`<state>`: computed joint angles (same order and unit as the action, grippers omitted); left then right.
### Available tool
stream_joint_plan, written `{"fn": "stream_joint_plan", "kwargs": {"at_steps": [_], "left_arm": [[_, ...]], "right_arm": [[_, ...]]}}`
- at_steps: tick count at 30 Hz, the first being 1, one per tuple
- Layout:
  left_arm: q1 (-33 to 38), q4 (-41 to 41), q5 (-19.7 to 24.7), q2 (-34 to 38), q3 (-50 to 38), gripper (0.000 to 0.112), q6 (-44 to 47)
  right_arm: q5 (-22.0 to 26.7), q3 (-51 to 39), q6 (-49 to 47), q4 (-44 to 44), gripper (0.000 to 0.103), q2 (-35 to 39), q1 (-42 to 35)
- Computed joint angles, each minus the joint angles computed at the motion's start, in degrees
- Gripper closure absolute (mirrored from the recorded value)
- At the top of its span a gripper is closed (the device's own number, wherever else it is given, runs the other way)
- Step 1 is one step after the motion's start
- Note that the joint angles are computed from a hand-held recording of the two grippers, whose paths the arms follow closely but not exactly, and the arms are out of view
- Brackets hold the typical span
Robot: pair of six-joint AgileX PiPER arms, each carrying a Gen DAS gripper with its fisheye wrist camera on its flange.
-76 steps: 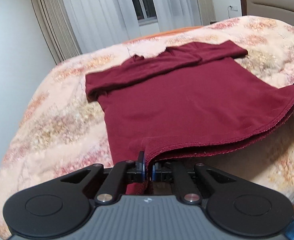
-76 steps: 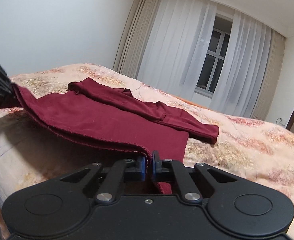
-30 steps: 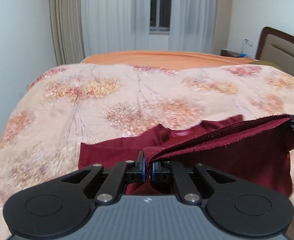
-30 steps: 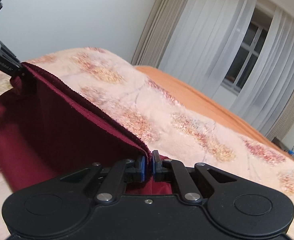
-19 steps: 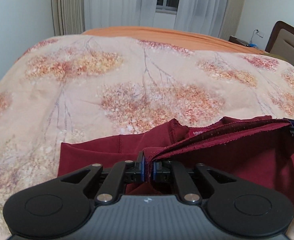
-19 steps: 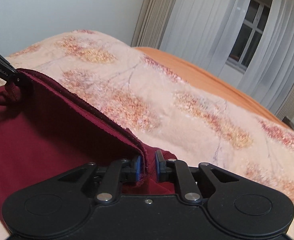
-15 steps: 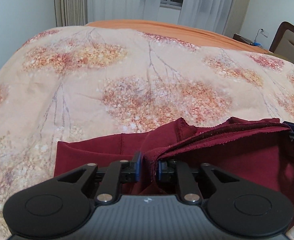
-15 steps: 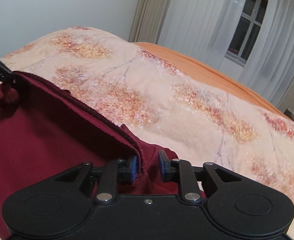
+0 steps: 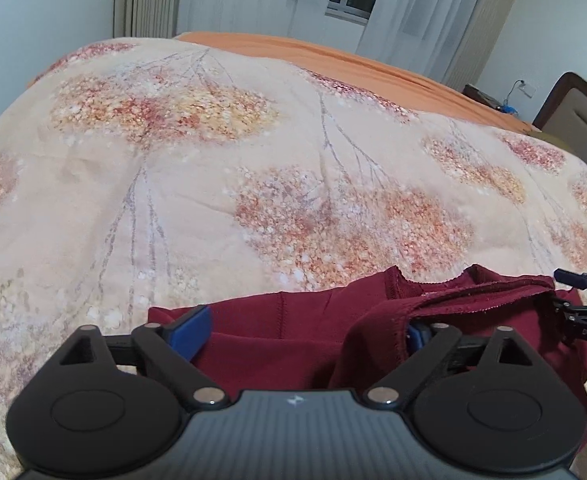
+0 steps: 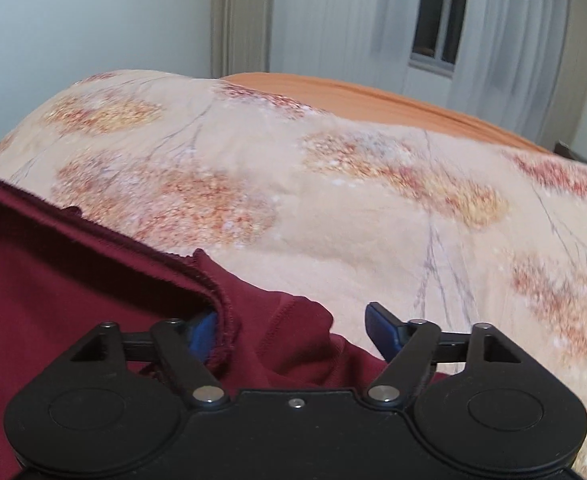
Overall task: Fold small clothes
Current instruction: 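Lay the hem over the collar and open both grippers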
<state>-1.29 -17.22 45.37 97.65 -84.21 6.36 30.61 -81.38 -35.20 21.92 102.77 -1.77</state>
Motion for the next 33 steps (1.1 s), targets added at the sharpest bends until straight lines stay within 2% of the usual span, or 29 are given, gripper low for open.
{"fn": "stream_joint_plan", "kwargs": {"at_steps": [3, 7, 13, 18, 19, 21, 24, 26, 29, 31, 33], "left_arm": [[3.7, -8.7, 4.4, 1.9, -2.1, 0.016, 6.5], [6.2, -12.9, 7.3, 2.3, -3.9, 0.016, 7.2], [5.6, -10.7, 7.4, 0.5, -5.5, 0.015, 7.1], [8.3, -15.6, 9.4, 1.7, -7.1, 0.015, 5.2], [9.1, -16.9, 8.7, 1.4, -6.3, 0.014, 4.8], [10.9, -17.6, 6.1, 0.2, -4.4, 0.011, 1.9], [12.3, -16.1, 4.8, -1.3, -2.4, 0.011, -1.0], [10.3, -11.2, 1.0, -4.1, 1.1, 0.01, -2.1], [4.2, 0.8, -8.2, -9.3, 9.3, 0.01, -8.2], [0.0, 6.9, -13.3, -11.3, 14.4, 0.01, -10.9], [-4.8, 16.6, -16.7, -11.5, 17.7, 0.01, -18.6]], "right_arm": [[-1.1, 0.0, 3.3, -2.7, 0.012, 0.3, 0.3], [-2.2, -0.1, 7.2, -6.6, 0.003, 0.6, 0.6], [-1.3, -1.5, 10.0, -8.7, 0.001, 1.1, 0.7], [4.4, -7.0, 16.4, -13.8, 0.001, 4.9, 1.3], [5.5, -8.1, 18.3, -15.8, 0.001, 5.8, 1.5], [5.8, -8.1, 16.2, -14.1, 0.001, 6.1, 1.0], [1.7, -4.2, 11.8, -9.6, 0.001, 3.1, 0.8], [-0.2, -2.5, 8.1, -6.4, 0.001, 1.2, 0.5], [-0.1, -1.4, 2.4, -0.5, 0.001, -0.8, -1.0], [1.9, -2.6, 2.6, 0.4, 0.001, -0.8, -2.3], [6.9, -6.3, 6.0, 1.3, 0.001, 1.1, -4.2]]}}
